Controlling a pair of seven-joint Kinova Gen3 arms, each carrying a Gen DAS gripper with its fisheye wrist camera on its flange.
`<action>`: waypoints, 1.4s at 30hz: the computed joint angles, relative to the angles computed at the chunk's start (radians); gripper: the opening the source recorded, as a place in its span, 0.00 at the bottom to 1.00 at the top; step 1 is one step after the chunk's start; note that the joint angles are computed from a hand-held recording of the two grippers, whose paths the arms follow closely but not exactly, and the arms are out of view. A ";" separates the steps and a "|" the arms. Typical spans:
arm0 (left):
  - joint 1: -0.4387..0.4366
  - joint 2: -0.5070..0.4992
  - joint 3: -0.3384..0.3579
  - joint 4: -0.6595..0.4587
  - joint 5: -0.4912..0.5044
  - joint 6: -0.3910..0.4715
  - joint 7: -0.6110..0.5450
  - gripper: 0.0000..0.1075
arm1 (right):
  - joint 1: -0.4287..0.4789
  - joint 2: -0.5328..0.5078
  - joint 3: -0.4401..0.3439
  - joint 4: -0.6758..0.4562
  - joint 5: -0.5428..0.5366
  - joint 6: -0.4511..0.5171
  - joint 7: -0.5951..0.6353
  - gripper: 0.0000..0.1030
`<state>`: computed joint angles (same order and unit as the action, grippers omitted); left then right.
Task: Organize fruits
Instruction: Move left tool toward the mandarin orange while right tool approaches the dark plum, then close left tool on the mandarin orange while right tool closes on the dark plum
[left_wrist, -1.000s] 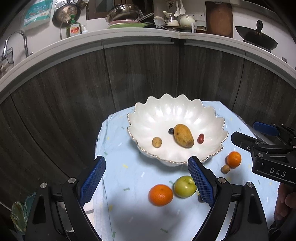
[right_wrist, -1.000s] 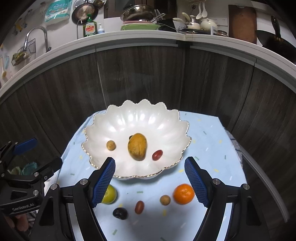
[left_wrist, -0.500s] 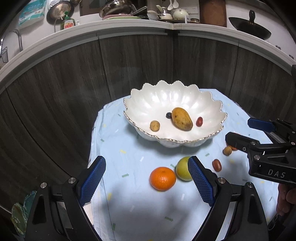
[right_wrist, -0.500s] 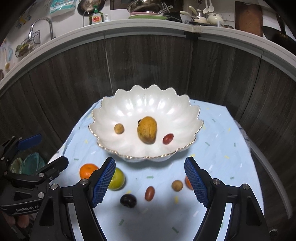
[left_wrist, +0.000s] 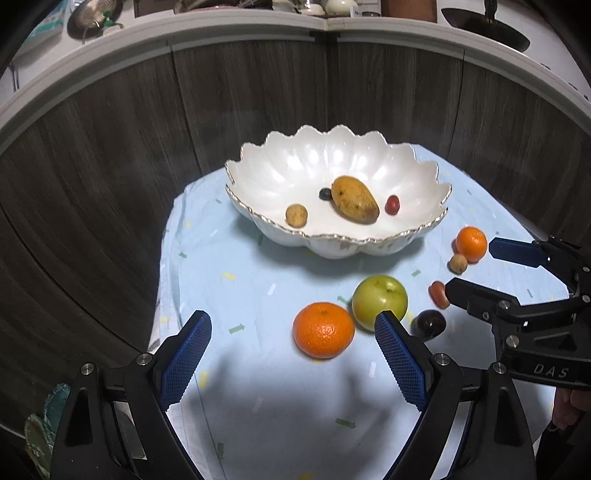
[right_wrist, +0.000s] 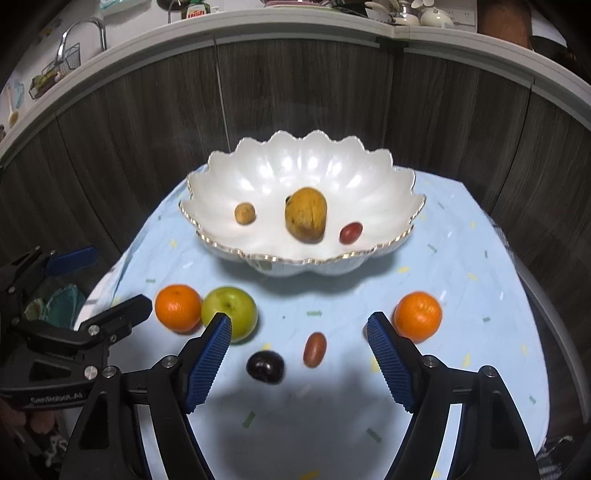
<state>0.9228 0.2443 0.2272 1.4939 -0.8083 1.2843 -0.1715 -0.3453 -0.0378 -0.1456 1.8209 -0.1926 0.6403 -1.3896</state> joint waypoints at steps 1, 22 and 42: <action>-0.005 -0.001 0.000 0.006 0.007 -0.009 -0.006 0.84 | -0.001 0.000 -0.001 0.004 0.002 -0.001 -0.002 0.73; -0.082 0.000 -0.020 0.067 0.090 -0.160 -0.083 0.75 | -0.007 0.055 -0.010 0.034 -0.079 0.020 0.061 0.54; -0.110 0.024 -0.043 0.088 0.173 -0.277 -0.162 0.44 | 0.019 0.094 -0.012 0.035 -0.160 0.022 0.124 0.30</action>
<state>0.8132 0.2683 0.1846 1.5815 -0.6356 1.0077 -0.3336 -0.3266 0.0566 -0.1576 1.8555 -0.3522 0.6623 -1.2658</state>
